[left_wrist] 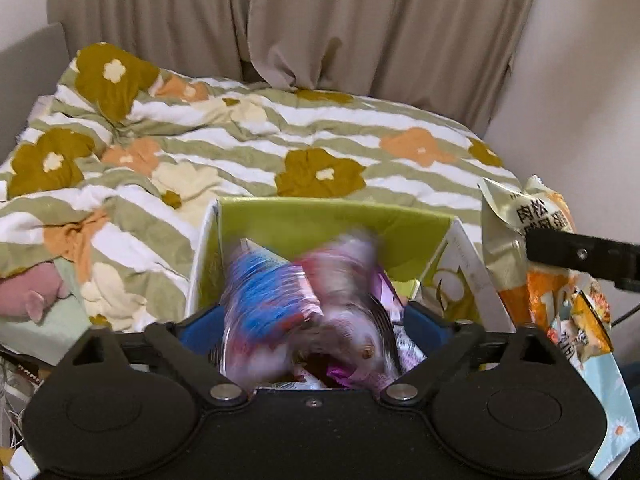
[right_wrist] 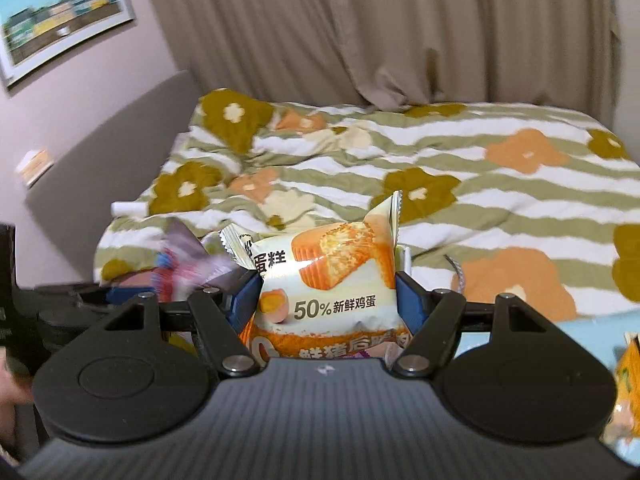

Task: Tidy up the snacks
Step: 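Drop the purple bag into the box with left tool while right tool drops cake bag in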

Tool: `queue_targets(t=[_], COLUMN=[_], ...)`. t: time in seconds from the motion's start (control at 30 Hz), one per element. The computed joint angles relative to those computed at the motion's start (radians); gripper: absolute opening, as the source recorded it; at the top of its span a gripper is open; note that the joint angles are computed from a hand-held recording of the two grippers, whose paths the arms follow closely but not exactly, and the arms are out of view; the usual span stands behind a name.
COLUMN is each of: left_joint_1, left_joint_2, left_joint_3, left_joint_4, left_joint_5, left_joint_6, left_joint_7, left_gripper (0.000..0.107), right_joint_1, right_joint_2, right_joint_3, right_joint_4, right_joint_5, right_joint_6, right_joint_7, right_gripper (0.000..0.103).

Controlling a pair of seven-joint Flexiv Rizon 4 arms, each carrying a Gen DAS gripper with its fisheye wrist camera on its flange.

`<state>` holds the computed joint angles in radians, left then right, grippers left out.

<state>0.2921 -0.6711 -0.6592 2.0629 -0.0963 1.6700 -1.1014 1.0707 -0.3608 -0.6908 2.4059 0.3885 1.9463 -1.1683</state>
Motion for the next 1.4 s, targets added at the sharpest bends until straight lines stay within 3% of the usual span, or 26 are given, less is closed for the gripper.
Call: queue_targets(t=[0.17,0.6,0.77,0.9,1.2,1.4], left_joint_1=[0.001,0.01,-0.003,-0.047,-0.06,-0.022], left_joint_2=[0.007,0.05,0.038,0.042,0.041,0.062], left_joint_3=[0.013,0.023,0.037,0.082,0.092,0.058], left_joint_4=[0.011,0.044,0.03,0.025,0.034,0.061], left_joint_5=[0.009,0.036,0.039,0.036,0.045,0.065], left_joint_6=[-0.006,0.044,0.038,0.042,0.06,0.075], left_joint_7=[0.025,-0.041,-0.051,-0.059,-0.075,-0.096], left_gripper=[0.1,0.101,0.101,0.101,0.101,0.101], right_joint_1=[-0.033,-0.295,-0.33,-0.447,-0.449,-0.365], right_joint_2=[-0.035,-0.077,-0.12,-0.134,-0.13,-0.094], right_joint_3=[0.024,0.26,0.279,0.404,0.439,0.382], right_joint_4=[-0.026,-0.13,-0.163,-0.155,-0.132,-0.117], right_joint_5=[-0.02,-0.129,-0.152,-0.152,-0.061,0.019], right_joint_6=[-0.041,-0.033,-0.064,0.024,0.103,0.089], right_joint_7=[0.058,0.077,0.108,0.134,0.082,0.03], right_gripper=[0.086,0.087,0.101,0.103,0.103,0.103])
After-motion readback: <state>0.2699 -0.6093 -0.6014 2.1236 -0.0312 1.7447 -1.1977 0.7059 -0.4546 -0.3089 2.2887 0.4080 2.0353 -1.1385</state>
